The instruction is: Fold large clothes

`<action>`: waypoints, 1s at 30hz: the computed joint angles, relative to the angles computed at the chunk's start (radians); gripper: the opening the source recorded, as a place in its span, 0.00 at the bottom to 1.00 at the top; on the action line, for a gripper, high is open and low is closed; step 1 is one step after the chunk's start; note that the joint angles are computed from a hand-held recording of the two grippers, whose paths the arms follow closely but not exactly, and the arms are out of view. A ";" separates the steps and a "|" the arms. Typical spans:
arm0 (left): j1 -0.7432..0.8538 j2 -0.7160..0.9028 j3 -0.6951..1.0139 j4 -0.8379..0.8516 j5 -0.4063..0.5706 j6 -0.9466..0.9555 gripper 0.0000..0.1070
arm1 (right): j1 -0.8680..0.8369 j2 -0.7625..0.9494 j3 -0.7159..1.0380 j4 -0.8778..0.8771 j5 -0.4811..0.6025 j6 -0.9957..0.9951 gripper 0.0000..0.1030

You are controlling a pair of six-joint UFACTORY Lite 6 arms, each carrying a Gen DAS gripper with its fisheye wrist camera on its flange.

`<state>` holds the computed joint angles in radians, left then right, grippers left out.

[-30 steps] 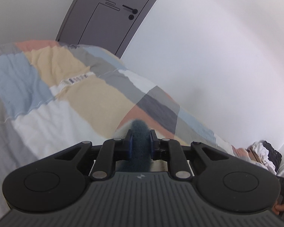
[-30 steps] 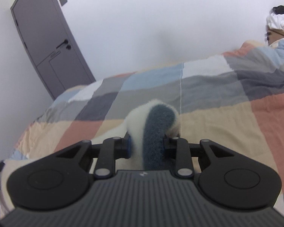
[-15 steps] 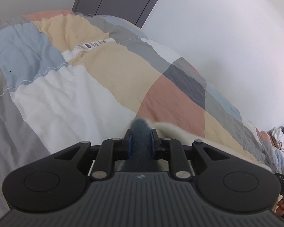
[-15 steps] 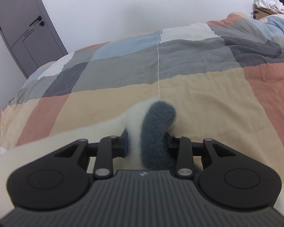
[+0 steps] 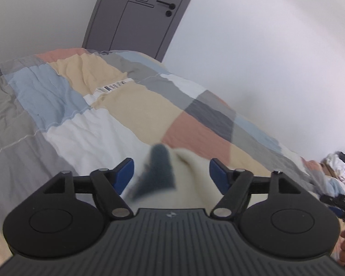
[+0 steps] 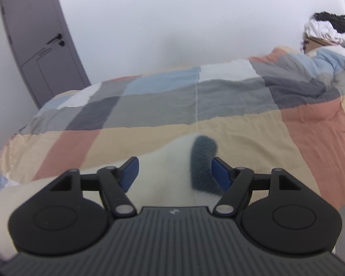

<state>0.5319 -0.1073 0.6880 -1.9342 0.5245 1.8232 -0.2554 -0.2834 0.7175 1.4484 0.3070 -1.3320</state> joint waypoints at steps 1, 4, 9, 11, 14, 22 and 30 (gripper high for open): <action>-0.003 -0.045 -0.031 0.035 -0.002 -0.037 0.75 | -0.002 -0.035 -0.019 -0.016 0.011 0.011 0.70; -0.026 -0.172 -0.092 0.241 -0.007 -0.262 0.76 | -0.009 -0.140 -0.070 -0.083 0.058 0.063 0.70; -0.066 -0.330 -0.202 0.359 0.012 -0.448 0.86 | 0.007 -0.314 -0.154 -0.225 0.150 0.183 0.70; -0.069 -0.361 -0.239 0.389 0.024 -0.513 0.87 | 0.061 -0.379 -0.186 -0.285 0.127 0.234 0.70; -0.120 -0.391 -0.275 0.451 -0.064 -0.622 0.87 | 0.159 -0.423 -0.213 -0.328 0.068 0.257 0.70; -0.047 -0.218 -0.264 0.360 0.052 -0.572 0.87 | 0.424 -0.354 -0.235 -0.485 -0.141 0.372 0.70; 0.094 0.183 -0.149 0.317 0.397 -0.565 0.88 | 0.496 -0.192 -0.206 -0.505 -0.178 0.470 0.73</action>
<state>0.6254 0.0753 0.5392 -1.6173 0.9210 1.2580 0.2407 -0.4758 0.5111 0.9435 0.1289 -0.8624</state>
